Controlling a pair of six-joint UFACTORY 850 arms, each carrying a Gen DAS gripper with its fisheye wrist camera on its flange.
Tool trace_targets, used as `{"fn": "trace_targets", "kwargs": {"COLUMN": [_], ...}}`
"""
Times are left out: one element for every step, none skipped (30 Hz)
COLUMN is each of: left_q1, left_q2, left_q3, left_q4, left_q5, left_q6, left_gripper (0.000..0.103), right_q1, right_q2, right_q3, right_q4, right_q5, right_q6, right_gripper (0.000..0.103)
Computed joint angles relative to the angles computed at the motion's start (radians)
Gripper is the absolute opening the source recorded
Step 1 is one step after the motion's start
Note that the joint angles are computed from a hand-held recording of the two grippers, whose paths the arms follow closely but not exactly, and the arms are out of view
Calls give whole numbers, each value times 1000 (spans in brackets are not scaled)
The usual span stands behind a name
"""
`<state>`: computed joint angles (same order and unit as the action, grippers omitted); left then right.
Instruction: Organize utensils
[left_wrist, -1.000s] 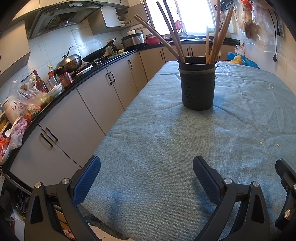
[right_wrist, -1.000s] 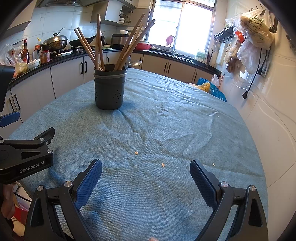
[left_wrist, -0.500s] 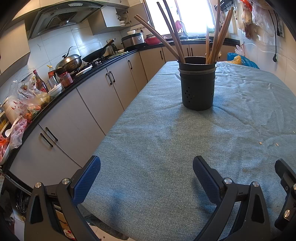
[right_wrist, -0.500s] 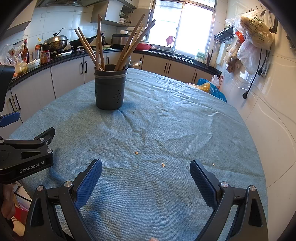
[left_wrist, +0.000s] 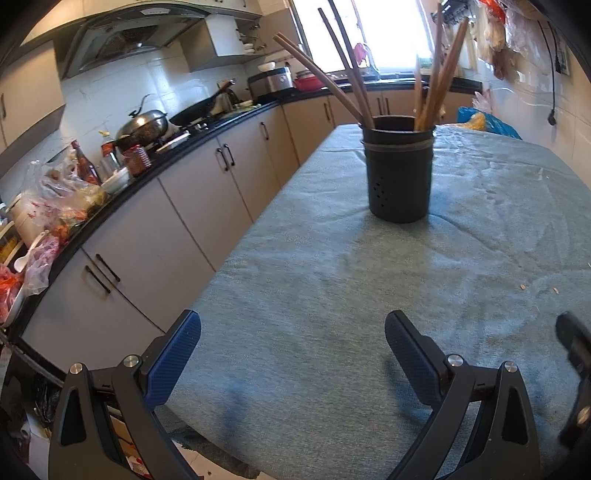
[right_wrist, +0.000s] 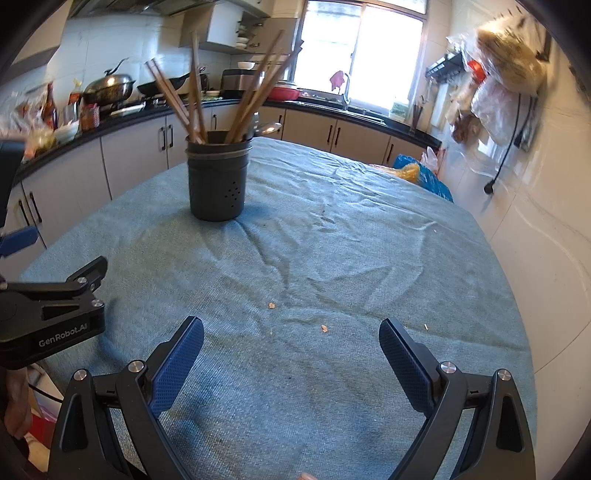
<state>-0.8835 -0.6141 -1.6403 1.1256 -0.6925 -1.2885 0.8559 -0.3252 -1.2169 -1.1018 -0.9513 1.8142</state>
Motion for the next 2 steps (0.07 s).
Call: {"fn": "trace_targets", "kwargs": {"left_q1": [2, 5], "left_q2": [0, 0], "left_q3": [-2, -5], "left_q4": [-4, -11], "left_q5": [3, 7], "left_q6": [6, 15], "left_gripper": [100, 100], "right_q1": [-10, -20], "right_q2": [17, 32], "right_q3": [17, 31], "right_q4": [4, 10], "right_q5": [22, 29], "right_q6": [15, 30], "right_gripper": [98, 98]}}
